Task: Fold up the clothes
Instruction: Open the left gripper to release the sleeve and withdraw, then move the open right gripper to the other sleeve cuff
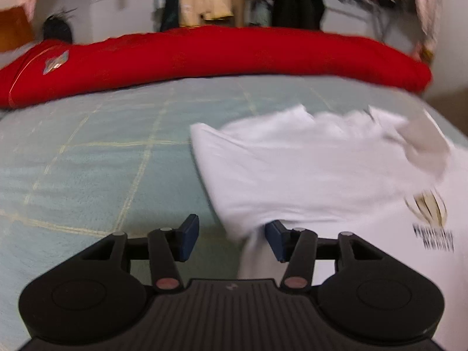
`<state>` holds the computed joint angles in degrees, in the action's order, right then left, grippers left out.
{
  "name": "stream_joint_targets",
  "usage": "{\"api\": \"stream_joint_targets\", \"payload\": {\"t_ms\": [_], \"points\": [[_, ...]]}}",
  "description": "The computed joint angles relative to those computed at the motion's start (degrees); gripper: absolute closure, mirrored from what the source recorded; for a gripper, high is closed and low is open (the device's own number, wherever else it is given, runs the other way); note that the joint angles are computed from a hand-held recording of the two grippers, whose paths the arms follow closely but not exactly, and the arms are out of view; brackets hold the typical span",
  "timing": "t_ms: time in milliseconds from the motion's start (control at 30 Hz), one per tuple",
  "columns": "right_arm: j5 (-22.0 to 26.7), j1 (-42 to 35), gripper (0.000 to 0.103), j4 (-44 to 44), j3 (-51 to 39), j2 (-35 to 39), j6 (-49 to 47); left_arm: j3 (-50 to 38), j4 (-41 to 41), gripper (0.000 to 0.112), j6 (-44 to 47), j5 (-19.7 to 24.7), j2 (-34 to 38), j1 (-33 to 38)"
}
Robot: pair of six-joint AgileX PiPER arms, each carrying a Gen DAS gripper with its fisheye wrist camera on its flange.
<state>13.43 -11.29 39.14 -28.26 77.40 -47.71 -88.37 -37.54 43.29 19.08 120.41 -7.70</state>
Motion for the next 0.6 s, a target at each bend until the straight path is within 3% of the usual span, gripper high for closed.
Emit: {"api": "stream_joint_targets", "payload": {"t_ms": [233,300,433,600], "points": [[-0.17,2.61,0.0,-14.74,-1.62,0.83,16.53,-1.58,-8.61,0.053,6.39,-0.45,1.77,3.32],[-0.35,3.08,0.0,-16.77,-1.83,1.05,18.86,0.15,-11.67,0.053,11.85,-2.36,1.0,3.4],[-0.24,3.37,0.0,-18.29,-2.23,1.31,20.39,1.63,-1.6,0.052,9.96,-4.48,0.2,2.28],[-0.34,3.23,0.0,-17.78,-2.12,1.29,19.68,3.88,0.73,0.052,9.36,-3.31,-1.8,2.75]]}}
